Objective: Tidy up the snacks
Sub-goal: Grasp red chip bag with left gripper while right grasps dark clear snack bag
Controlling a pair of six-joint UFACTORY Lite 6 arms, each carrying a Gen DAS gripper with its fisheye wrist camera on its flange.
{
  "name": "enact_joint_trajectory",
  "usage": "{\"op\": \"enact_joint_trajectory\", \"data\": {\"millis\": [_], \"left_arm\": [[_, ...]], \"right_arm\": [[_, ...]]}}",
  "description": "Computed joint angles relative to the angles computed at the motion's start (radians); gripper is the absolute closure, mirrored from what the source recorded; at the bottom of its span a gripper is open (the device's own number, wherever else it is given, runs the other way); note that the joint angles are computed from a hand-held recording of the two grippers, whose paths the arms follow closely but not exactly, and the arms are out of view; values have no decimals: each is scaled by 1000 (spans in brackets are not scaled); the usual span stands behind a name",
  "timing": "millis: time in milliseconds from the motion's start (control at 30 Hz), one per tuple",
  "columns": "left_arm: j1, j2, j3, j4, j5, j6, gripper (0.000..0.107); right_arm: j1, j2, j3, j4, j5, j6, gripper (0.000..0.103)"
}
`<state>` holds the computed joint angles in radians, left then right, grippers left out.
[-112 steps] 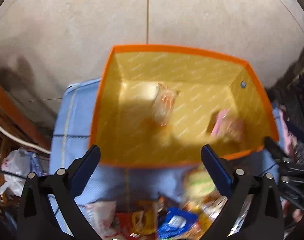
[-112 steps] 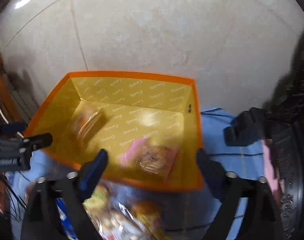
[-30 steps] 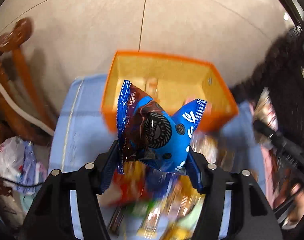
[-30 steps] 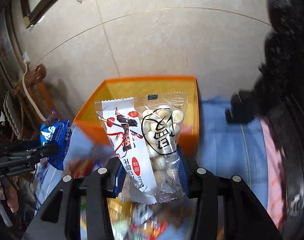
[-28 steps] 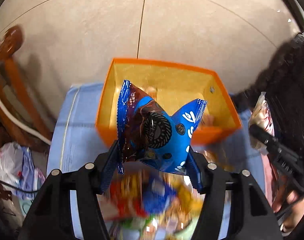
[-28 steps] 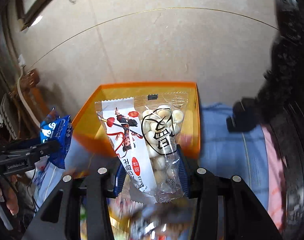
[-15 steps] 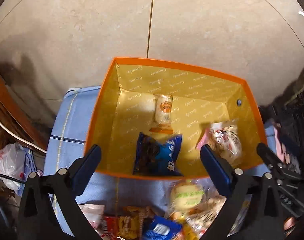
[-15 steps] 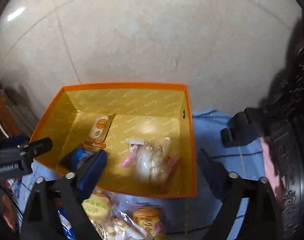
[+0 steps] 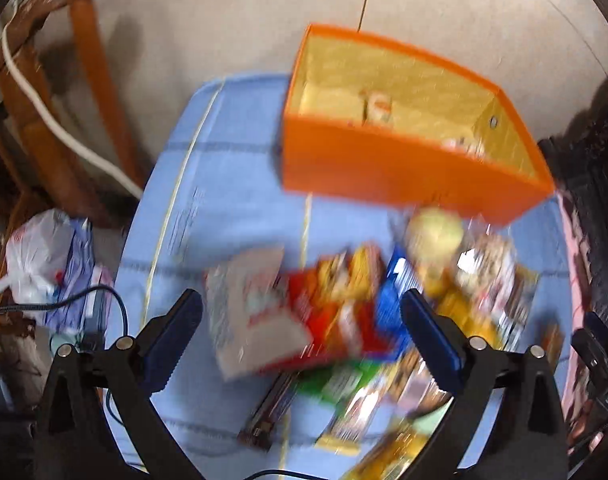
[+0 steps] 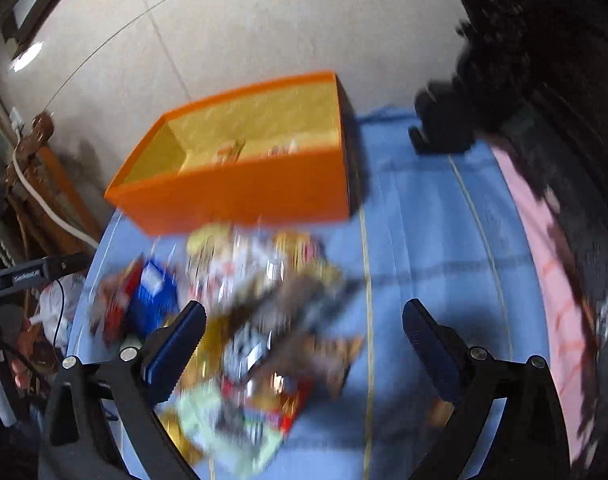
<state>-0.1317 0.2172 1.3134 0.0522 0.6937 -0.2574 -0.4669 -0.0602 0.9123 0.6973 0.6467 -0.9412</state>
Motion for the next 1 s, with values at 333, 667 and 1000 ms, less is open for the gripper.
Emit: {"op": "enact_joint_trajectory", "data": {"millis": [333,667,1000], "left_arm": [[-114,-78,-200,212,-47,-136,9],[-154,160,-36,308,-64,-170,10],[-150,193,-23,339,-170,-154,68]], "right_arm": [[-5,-238,-279,-115,22,38,4],[60,-100,-193,-109,-34,126,4],[164,218,46,-158,-160,397,4]]}}
